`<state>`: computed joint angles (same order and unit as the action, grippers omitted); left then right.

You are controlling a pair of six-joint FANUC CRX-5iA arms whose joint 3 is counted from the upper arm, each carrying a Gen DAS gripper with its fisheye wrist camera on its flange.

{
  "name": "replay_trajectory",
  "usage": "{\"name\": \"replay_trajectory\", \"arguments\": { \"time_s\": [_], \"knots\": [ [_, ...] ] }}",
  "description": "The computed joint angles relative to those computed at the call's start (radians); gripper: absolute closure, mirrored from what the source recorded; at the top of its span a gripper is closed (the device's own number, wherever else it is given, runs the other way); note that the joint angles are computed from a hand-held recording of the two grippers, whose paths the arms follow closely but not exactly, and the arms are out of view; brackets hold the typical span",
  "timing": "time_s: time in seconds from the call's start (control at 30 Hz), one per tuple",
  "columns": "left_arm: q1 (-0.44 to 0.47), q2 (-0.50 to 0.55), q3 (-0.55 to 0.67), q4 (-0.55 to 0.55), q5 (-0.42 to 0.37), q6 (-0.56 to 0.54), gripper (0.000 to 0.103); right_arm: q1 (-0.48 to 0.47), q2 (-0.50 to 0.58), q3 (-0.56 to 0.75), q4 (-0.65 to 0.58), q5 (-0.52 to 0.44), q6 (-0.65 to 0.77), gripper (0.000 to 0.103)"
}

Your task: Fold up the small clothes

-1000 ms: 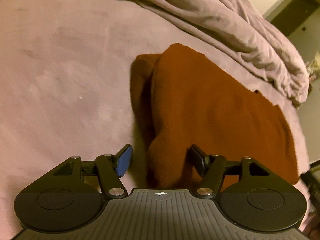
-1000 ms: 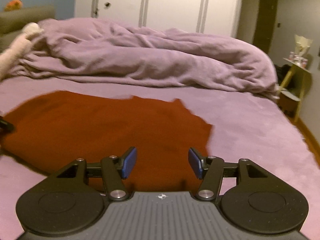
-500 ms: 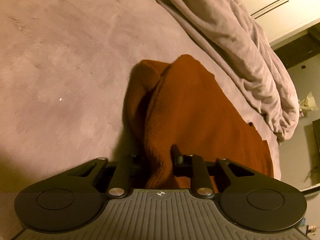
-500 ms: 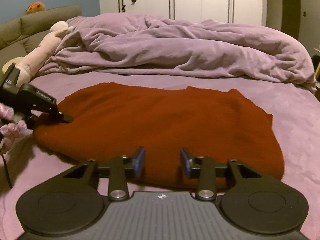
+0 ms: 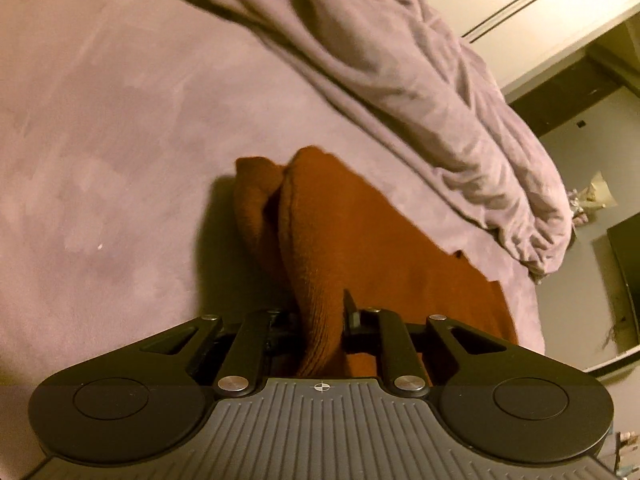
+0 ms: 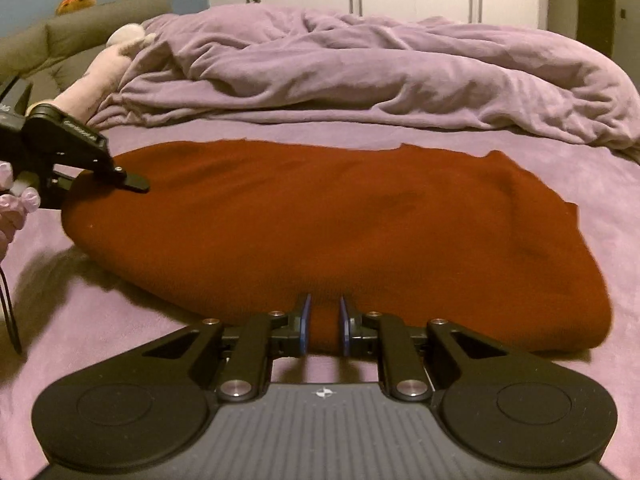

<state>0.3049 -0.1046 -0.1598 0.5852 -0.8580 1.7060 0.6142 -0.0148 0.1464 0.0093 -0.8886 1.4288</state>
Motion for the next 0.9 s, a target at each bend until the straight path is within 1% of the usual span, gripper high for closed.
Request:
{"name": "replay_trajectory", "arguments": {
  "time_s": [0.07, 0.13, 0.2, 0.3, 0.47, 0.53, 0.57, 0.6, 0.63, 0.67, 0.7, 0.73, 0.77, 0.8, 0.83, 0.87, 0.9],
  "knots": [
    [-0.012, 0.008, 0.034, -0.002, -0.013, 0.012, 0.086, -0.019, -0.008, -0.001, -0.007, 0.003, -0.006, 0.089],
    [-0.040, 0.030, 0.104, -0.039, -0.041, 0.038, 0.086, -0.031, -0.018, -0.016, 0.019, 0.014, -0.025, 0.089],
    [-0.076, 0.050, 0.159, -0.061, -0.051, 0.043, 0.086, -0.038, -0.036, -0.052, 0.073, 0.046, -0.058, 0.089],
    [-0.152, 0.099, 0.254, -0.107, -0.058, 0.054, 0.086, -0.066, -0.052, -0.079, 0.103, 0.065, -0.098, 0.089],
    [-0.308, 0.244, 0.452, -0.232, -0.098, 0.119, 0.086, -0.122, -0.073, -0.098, 0.083, 0.055, -0.106, 0.089],
    [-0.367, 0.301, 0.512, -0.282, -0.112, 0.145, 0.081, -0.135, -0.079, -0.106, 0.083, 0.049, -0.103, 0.089],
    [-0.395, 0.328, 0.544, -0.315, -0.127, 0.164, 0.074, -0.140, -0.082, -0.109, 0.082, 0.044, -0.101, 0.088],
    [-0.415, 0.350, 0.563, -0.328, -0.139, 0.169, 0.070, -0.148, -0.082, -0.107, 0.076, 0.036, -0.095, 0.088],
    [-0.421, 0.364, 0.558, -0.298, -0.139, 0.147, 0.070, -0.153, -0.082, -0.108, 0.074, 0.032, -0.093, 0.088],
    [-0.418, 0.368, 0.531, -0.232, -0.138, 0.111, 0.070, -0.160, -0.085, -0.110, 0.071, 0.030, -0.087, 0.088],
    [-0.411, 0.365, 0.486, -0.141, -0.127, 0.065, 0.069, -0.165, -0.086, -0.111, 0.070, 0.027, -0.082, 0.088],
    [-0.408, 0.342, 0.439, -0.092, -0.103, 0.024, 0.068, -0.171, -0.085, -0.109, 0.067, 0.024, -0.077, 0.087],
    [-0.407, 0.319, 0.410, -0.088, -0.082, 0.000, 0.066, -0.176, -0.088, -0.111, 0.066, 0.025, -0.074, 0.086],
    [-0.409, 0.286, 0.386, -0.108, -0.056, -0.016, 0.061, -0.183, -0.089, -0.111, 0.058, 0.025, -0.067, 0.085],
    [-0.406, 0.255, 0.365, -0.127, -0.037, -0.024, 0.057, -0.191, -0.088, -0.107, 0.044, 0.025, -0.059, 0.085],
    [-0.400, 0.222, 0.340, -0.141, -0.020, -0.022, 0.051, -0.199, -0.086, -0.100, 0.029, 0.024, -0.054, 0.084],
    [-0.390, 0.185, 0.303, -0.141, 0.006, -0.028, 0.048, -0.206, -0.083, -0.091, 0.011, 0.017, -0.049, 0.084]
  ]
}}
